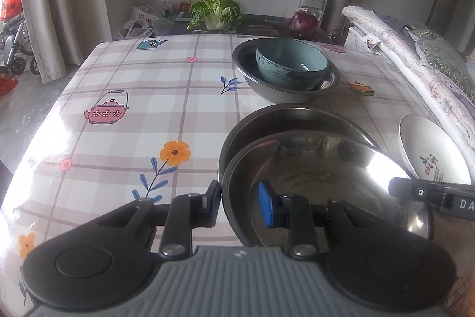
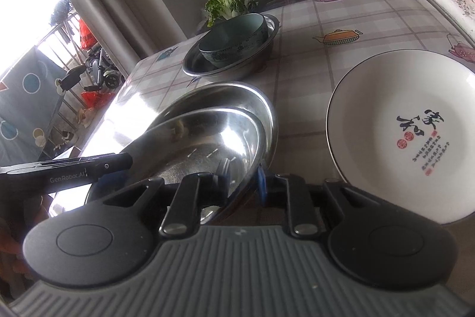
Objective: Organize plates and bowls
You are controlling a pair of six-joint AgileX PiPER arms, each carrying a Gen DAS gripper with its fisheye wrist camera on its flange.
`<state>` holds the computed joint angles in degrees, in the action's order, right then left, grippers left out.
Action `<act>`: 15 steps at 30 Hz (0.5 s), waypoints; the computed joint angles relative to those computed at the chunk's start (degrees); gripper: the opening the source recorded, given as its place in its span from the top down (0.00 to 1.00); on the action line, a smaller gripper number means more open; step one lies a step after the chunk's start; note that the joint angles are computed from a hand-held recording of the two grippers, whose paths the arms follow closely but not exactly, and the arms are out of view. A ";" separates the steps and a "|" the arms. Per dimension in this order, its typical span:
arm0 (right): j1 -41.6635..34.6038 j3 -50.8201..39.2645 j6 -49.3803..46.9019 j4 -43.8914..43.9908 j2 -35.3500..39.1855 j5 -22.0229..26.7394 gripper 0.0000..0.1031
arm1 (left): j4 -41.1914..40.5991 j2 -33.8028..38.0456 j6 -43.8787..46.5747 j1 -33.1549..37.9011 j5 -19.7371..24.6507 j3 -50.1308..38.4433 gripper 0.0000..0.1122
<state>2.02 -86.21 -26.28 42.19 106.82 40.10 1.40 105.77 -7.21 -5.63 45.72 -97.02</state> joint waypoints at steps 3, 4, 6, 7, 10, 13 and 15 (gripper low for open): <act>0.05 -1.25 1.54 -1.65 0.52 -0.12 0.73 | -0.01 -0.03 0.47 -0.18 -0.21 0.06 0.74; 0.07 -1.38 1.96 -2.09 0.48 -0.32 0.69 | -0.26 0.01 0.68 -0.12 -0.23 -0.02 0.74; 0.13 -1.75 3.09 -3.33 0.57 -0.90 0.65 | -0.54 -0.14 0.93 -0.05 -0.42 0.20 0.74; 0.15 -1.90 3.62 -3.83 0.63 -1.20 0.60 | -0.68 -0.24 1.10 -0.03 -0.43 0.26 0.73; -0.02 -1.79 4.19 -4.20 0.47 -1.90 0.56 | -0.67 -0.68 1.28 0.03 -0.57 0.68 0.65; -0.06 -1.06 4.38 -4.09 -0.03 -2.22 0.53 | 0.42 -1.20 0.61 -0.28 -0.76 1.17 0.56; -0.05 -0.45 4.29 -3.99 -0.39 -2.34 0.49 | 1.18 -1.41 0.15 -0.55 -0.82 1.28 0.51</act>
<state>1.96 -86.66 -21.99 38.19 106.43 37.76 2.58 104.35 -7.06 -6.18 44.90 -95.74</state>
